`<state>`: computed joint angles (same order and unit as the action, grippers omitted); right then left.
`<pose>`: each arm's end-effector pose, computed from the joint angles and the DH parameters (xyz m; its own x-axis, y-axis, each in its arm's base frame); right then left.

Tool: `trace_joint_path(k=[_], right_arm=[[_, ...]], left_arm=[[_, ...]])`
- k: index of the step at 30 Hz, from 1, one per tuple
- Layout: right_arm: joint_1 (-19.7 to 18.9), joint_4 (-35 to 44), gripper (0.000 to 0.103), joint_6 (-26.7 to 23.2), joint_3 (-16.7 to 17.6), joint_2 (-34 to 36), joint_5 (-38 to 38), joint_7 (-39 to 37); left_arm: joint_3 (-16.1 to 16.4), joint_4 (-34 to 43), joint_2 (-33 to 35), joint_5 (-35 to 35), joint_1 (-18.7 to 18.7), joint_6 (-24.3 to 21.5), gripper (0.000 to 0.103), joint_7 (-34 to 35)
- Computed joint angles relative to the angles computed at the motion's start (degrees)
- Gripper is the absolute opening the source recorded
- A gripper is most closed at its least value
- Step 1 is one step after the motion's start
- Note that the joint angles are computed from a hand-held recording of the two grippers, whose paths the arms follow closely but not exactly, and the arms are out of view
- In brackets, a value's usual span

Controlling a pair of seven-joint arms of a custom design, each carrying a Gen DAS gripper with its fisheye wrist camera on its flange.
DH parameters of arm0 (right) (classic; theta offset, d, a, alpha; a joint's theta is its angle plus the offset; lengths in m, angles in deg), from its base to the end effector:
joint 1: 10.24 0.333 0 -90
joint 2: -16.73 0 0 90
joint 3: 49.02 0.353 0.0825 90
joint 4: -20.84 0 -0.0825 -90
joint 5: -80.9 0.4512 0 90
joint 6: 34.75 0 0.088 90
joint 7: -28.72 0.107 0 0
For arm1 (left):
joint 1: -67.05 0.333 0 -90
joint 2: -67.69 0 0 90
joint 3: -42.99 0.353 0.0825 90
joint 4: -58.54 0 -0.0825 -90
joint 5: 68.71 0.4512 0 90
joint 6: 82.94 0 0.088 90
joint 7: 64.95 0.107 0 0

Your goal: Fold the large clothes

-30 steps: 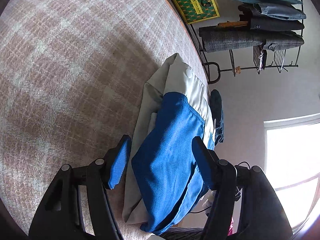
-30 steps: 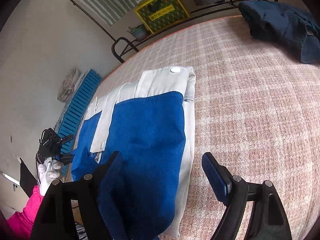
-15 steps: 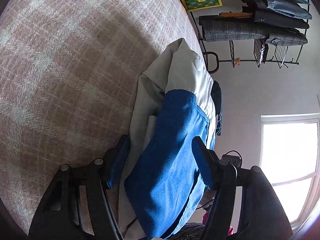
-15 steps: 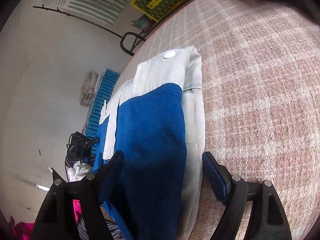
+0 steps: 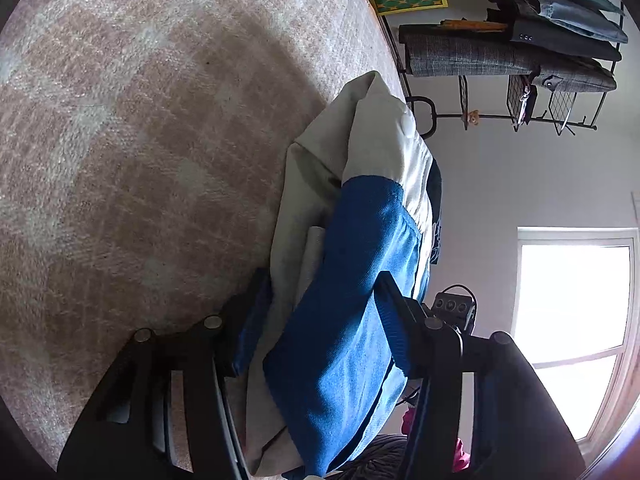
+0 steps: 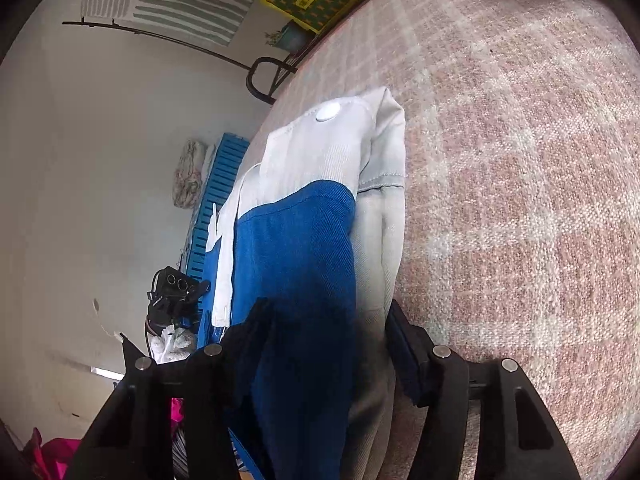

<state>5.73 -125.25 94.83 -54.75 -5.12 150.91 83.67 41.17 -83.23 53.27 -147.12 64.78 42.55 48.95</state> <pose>0.4600 0.1084 0.4217 0.1119 -0.5836 -0.8043 -0.9660 0.1261 -0.2259 0.4989 -0.0711 0.4000 0.2223 -0.4377 0.8712 -0.9259 -0.3748 0.0480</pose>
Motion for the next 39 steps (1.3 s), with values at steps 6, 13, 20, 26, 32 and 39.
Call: trace_joint_path(k=[6, 13, 20, 26, 32, 39], right_arm=[[1.07, 1.61, 0.061, 0.52, 1.01, 2.46, 3.81, -2.36], [2.32, 5.31, 0.056, 4.77, 4.83, 6.0, 2.71, -0.4], [5.31, 5.88, 0.04, 13.19, 7.44, 4.18, -7.9, 6.06], [7.81, 6.99, 0.034, 18.72, 9.25, 2.95, -20.72, 15.37], [8.53, 7.53, 0.031, 21.87, 11.73, 1.83, -34.98, 26.27], [8.32, 4.62, 0.03, 20.69, 12.53, -4.12, -49.38, 35.17]], left_arm=[[-0.75, 2.39, 2.15, -0.58, -0.31, 0.02, 0.055, 0.04], [-3.99, 4.17, 1.77, 5.87, -2.26, 8.34, 0.055, -3.79], [-6.16, 3.54, -2.04, 22.26, -5.55, 17.73, 0.041, -10.12], [-8.19, 1.96, -5.66, 35.06, -7.96, 24.08, 0.035, -16.17], [-10.36, -1.13, -10.76, 46.07, -10.14, 28.53, 0.031, -22.01], [-12.75, -1.78, -14.2, 55.06, -12.3, 30.4, 0.029, -27.43]])
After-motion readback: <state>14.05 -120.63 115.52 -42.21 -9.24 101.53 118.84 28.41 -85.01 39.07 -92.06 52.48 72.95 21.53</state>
